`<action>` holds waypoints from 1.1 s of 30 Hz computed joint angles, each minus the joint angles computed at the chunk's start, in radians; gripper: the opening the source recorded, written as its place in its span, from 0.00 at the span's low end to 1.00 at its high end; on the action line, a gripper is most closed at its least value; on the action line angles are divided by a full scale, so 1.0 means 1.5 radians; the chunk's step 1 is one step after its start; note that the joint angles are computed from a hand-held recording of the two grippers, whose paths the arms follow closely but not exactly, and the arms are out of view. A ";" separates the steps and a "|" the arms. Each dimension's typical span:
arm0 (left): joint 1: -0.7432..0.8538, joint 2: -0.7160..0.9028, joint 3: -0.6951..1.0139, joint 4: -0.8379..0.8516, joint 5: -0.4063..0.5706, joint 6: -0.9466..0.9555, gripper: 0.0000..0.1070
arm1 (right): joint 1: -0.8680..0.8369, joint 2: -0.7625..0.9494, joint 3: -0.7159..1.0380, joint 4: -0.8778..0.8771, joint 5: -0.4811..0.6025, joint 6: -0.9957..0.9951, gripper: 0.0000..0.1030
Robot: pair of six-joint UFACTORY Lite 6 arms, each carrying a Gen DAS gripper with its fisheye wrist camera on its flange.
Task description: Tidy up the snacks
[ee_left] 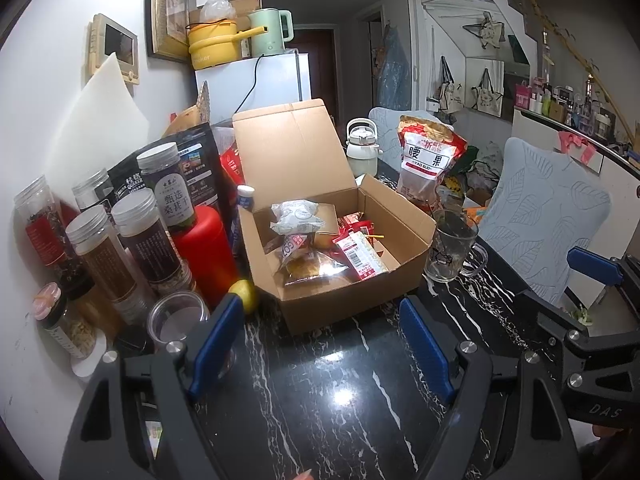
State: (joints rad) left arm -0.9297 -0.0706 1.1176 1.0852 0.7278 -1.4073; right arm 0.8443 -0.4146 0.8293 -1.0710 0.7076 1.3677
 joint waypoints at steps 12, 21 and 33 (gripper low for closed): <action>0.006 0.007 0.005 -0.005 -0.008 0.008 0.75 | -0.006 0.007 0.000 -0.006 -0.003 0.007 0.89; 0.014 0.015 0.010 -0.024 -0.028 0.030 0.75 | -0.005 0.008 0.003 -0.002 0.008 0.007 0.89; 0.015 0.010 0.008 -0.033 -0.035 0.041 0.75 | -0.005 0.011 0.007 0.002 0.011 0.004 0.89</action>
State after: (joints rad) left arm -0.9068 -0.0558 1.1296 1.0352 0.6758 -1.3458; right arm 0.8365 -0.3978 0.8403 -1.0687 0.7242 1.3741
